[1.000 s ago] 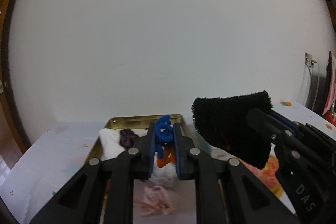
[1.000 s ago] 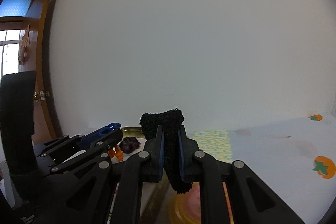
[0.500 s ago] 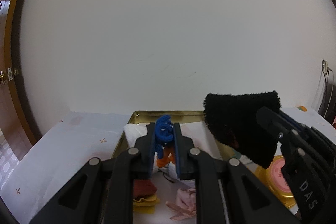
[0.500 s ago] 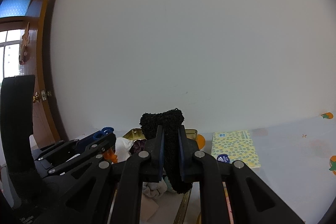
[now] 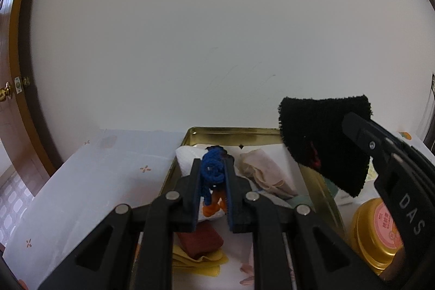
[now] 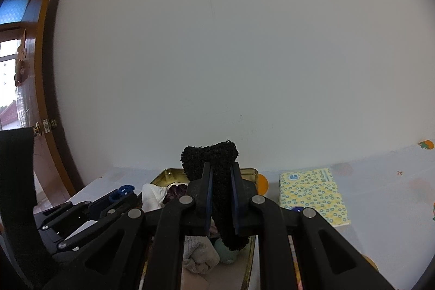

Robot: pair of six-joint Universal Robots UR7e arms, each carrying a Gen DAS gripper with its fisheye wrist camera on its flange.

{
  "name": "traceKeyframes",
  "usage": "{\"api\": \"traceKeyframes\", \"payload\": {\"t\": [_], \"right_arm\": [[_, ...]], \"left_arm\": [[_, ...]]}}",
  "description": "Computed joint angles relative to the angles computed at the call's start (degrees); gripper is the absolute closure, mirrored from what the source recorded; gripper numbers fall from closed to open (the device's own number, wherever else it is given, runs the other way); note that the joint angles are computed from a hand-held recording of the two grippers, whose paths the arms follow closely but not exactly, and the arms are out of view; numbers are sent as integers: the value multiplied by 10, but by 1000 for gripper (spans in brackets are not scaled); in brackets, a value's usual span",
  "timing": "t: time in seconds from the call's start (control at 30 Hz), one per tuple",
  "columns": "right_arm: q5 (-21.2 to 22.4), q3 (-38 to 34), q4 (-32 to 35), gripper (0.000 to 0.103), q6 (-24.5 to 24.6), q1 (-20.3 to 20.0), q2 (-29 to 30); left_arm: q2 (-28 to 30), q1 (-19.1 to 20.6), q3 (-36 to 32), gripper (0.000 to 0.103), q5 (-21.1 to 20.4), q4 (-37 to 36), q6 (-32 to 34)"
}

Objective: Organize soft objects
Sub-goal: 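Carry the black sock and hair tie over the gold tray with both tools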

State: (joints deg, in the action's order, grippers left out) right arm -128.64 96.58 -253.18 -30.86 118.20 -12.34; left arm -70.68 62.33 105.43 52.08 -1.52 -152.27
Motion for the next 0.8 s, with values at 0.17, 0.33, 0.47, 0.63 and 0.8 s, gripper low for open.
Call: {"api": "traceKeyframes", "payload": {"t": [0.17,0.33,0.47,0.63,0.8], "right_arm": [[-7,-11,24,90,7,1,-2],[-7,-16,33,90,27,-3,-4],[-5,-14,56,90,47,-5,-12],[-15,-21,92,90,51,-4,-29],[-31,-37,159,90,69,-11,-47]], "left_arm": [[0,-3,-2,90,-8,7,-8],[1,-3,-9,90,-7,15,-15],[9,3,-34,90,0,39,-25],[37,-2,-84,90,-28,82,-27],[75,-4,-145,90,-54,130,-32]]}}
